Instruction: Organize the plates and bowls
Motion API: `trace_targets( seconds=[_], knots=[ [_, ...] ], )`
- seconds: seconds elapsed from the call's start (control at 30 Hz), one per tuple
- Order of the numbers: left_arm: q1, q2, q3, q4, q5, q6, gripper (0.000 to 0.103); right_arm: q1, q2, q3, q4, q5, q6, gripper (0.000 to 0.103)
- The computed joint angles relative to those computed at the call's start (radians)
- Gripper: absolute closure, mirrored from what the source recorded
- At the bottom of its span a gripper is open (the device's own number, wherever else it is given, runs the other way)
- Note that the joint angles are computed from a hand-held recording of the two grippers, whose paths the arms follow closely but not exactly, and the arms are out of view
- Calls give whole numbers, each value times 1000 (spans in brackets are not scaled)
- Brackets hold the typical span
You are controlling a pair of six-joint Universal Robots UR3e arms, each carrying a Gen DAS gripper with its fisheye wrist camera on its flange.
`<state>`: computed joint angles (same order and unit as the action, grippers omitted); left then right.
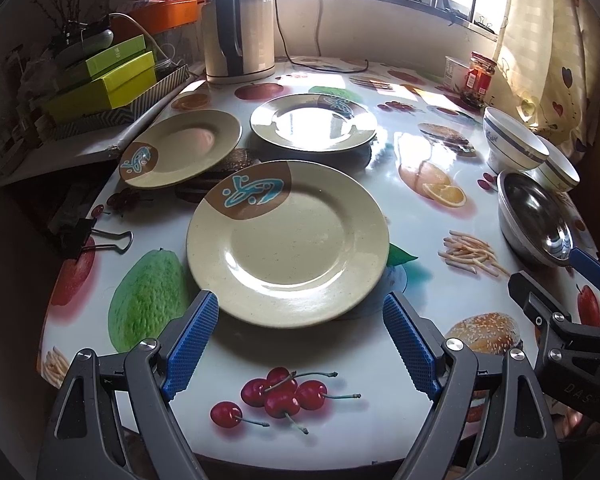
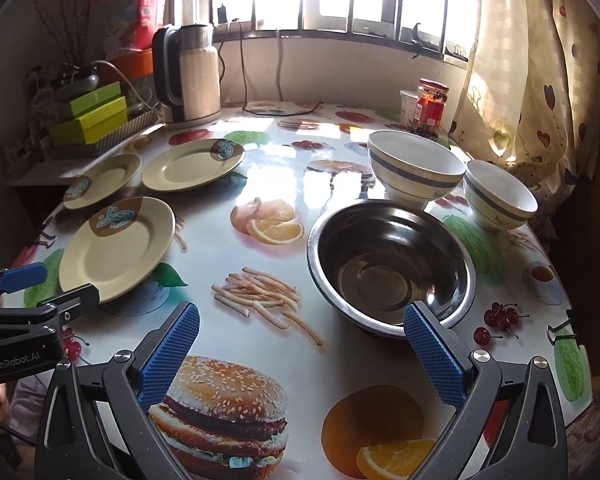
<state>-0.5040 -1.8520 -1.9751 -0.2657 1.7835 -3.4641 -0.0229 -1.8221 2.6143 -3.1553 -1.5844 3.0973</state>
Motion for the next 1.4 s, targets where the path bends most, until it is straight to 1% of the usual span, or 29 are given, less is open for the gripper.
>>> trace_targets(
  seconds=[0.1,0.2,0.27,0.5,1.4],
  knots=[
    [-1,3,-3,2,8,-9,18,-21,-26,17,5,25,6,0],
    [-4,4,-3,4,15,-15,18,-19,-37,24,-2,16,11,0],
    [-8,1,2,0,18,-16,21,-23,-39,25,4,25,8,0],
    [-15,-3,11,-10,23,-5,21,-40,-47,27,21,48,13,0],
    [-14,3,9,-22,27,-11,21,-35,-39,23,26,42,20,0]
  ],
)
